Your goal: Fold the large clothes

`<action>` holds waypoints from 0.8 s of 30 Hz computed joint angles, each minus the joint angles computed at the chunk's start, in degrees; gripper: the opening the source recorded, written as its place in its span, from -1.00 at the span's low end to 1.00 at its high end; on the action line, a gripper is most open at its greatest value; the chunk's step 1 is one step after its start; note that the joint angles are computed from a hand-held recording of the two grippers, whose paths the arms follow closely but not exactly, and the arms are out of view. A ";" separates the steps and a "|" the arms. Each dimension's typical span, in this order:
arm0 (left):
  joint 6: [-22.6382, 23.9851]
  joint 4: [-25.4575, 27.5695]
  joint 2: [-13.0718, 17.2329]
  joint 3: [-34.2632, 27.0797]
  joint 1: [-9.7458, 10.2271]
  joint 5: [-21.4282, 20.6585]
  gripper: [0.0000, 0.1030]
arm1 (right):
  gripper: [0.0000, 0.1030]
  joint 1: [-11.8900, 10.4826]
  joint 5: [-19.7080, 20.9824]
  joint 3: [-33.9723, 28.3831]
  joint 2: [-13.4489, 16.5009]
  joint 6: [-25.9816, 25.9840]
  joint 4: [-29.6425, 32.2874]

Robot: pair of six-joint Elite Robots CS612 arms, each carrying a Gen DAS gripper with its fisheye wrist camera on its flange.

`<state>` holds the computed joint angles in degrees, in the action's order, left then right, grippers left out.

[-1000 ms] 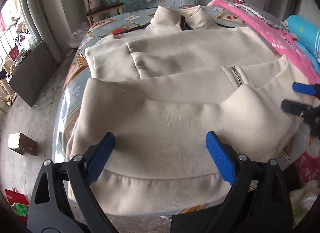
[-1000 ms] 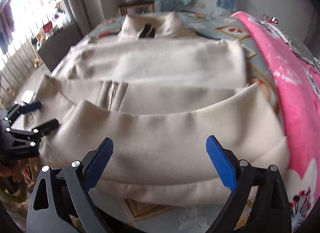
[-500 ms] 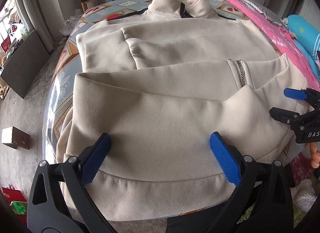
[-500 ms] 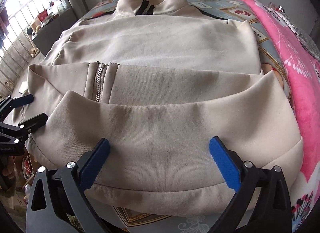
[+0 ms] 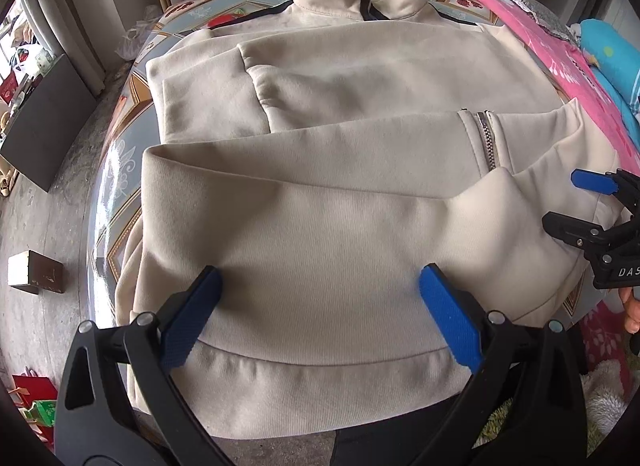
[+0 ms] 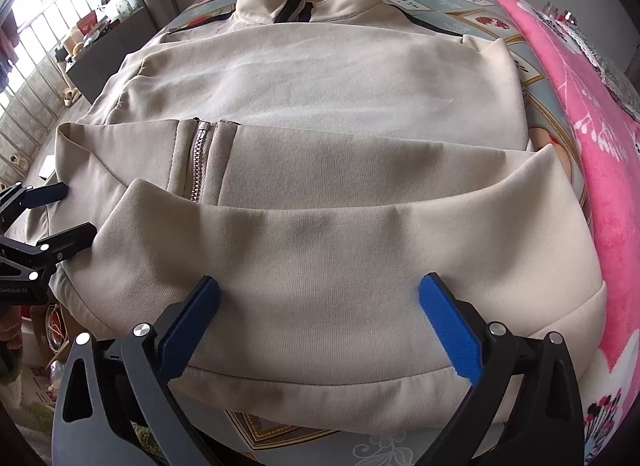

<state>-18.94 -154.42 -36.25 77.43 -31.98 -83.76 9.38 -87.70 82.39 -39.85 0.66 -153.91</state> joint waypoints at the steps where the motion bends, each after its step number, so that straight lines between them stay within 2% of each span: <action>1: 0.01 -0.09 0.03 -0.03 0.01 0.03 0.86 | 0.90 0.03 -0.14 -0.06 0.01 -0.09 0.13; 4: 0.53 -1.47 -0.01 0.59 -0.20 0.88 0.87 | 0.90 0.27 -1.07 -0.12 0.07 -0.06 0.08; 7: 1.78 -4.89 0.06 1.81 -0.71 2.85 0.89 | 0.90 0.45 -1.78 1.06 0.06 0.37 -3.30; 10: 2.54 -7.31 0.01 2.64 -0.55 2.24 0.89 | 0.90 0.41 -1.79 2.31 0.04 0.16 -6.86; 12: 2.66 -8.48 -0.30 3.30 -0.46 1.82 0.88 | 0.90 0.26 -1.33 2.71 -0.05 -0.04 -7.78; 15: 1.35 -13.19 -1.38 6.05 -0.37 1.40 0.88 | 0.90 -0.01 -0.52 3.41 -0.80 1.10 -7.78; 19: -0.32 -19.86 -3.10 9.99 -0.09 0.08 0.88 | 0.90 -0.75 5.41 5.55 -2.64 0.83 -11.07; 22: -0.82 -23.63 -3.68 11.84 -0.09 2.08 0.88 | 0.90 -0.85 11.29 4.82 -2.63 -1.79 -12.03; 24: -1.85 -24.69 -3.65 11.95 -0.08 5.08 0.88 | 0.90 -0.76 14.53 2.92 -1.80 -2.90 -10.99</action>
